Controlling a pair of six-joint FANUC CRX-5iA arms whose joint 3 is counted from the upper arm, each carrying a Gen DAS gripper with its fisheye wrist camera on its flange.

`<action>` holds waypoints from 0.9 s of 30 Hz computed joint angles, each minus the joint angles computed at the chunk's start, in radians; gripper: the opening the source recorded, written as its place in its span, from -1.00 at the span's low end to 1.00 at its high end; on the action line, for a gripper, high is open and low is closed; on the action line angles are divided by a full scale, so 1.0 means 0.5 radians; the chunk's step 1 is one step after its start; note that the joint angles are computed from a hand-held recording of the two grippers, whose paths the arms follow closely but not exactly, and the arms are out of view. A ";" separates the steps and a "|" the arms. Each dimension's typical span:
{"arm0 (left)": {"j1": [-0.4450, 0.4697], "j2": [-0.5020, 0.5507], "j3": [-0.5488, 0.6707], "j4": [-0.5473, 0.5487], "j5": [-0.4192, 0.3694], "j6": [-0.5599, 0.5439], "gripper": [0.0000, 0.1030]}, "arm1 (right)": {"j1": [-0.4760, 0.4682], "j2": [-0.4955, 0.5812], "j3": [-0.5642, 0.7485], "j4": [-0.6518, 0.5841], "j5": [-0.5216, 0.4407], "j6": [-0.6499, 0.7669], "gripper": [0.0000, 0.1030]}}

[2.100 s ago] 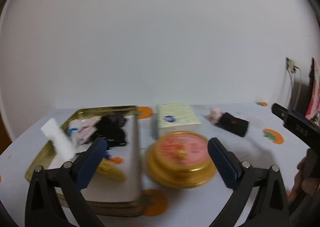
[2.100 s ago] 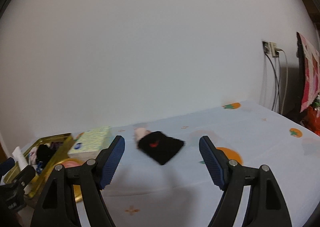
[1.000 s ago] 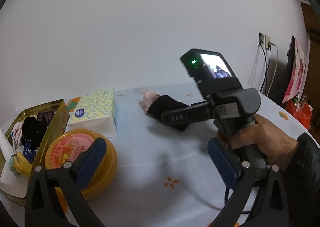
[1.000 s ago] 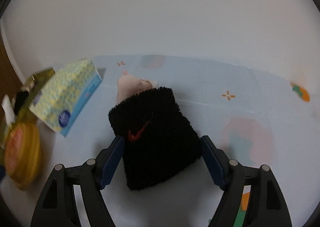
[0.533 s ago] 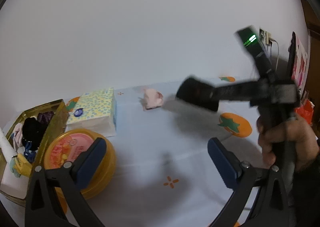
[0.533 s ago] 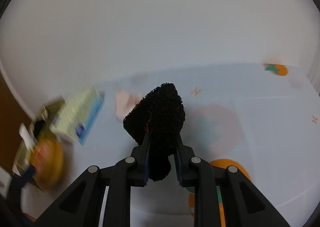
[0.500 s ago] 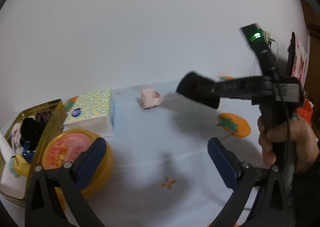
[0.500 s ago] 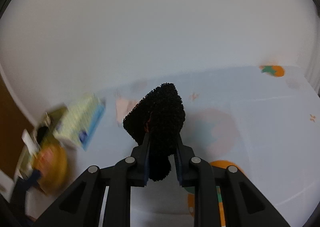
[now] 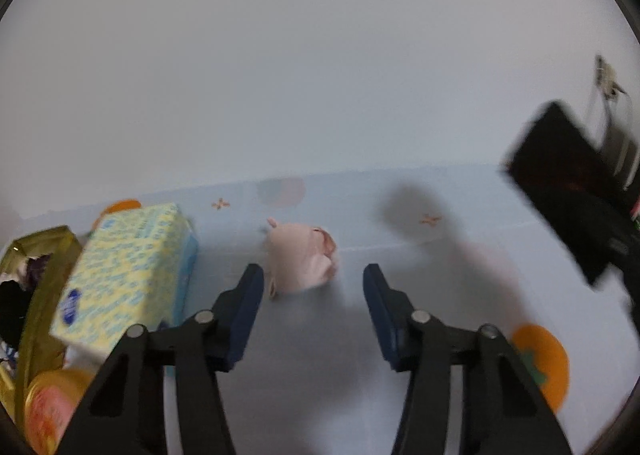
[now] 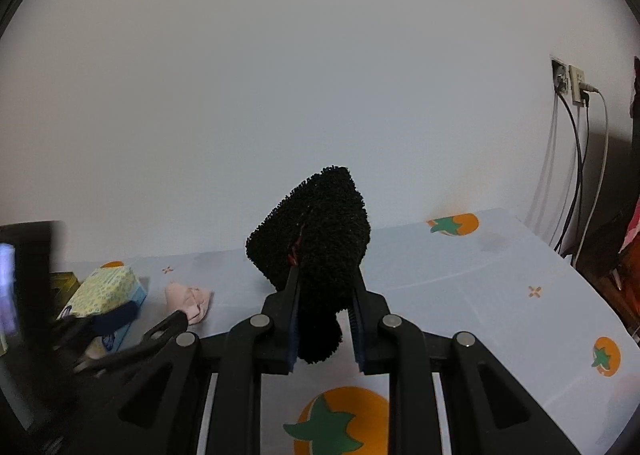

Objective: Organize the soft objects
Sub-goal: 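Grasp the pink toy head with the left tool while the right tool holds the black plush, then carry the pink toy and black plush over the gold tray with both tools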

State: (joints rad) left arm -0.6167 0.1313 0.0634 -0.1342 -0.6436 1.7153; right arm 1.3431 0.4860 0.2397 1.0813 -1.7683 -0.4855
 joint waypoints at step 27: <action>0.090 -0.465 -0.932 1.561 0.660 -1.472 -0.67 | -0.002 -0.083 -0.162 0.007 0.100 -0.208 -0.55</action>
State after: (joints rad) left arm -0.5716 -0.1010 -0.4025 0.6462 -0.3134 0.9791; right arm 1.3421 0.4442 0.1586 1.0850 -1.7185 -0.5895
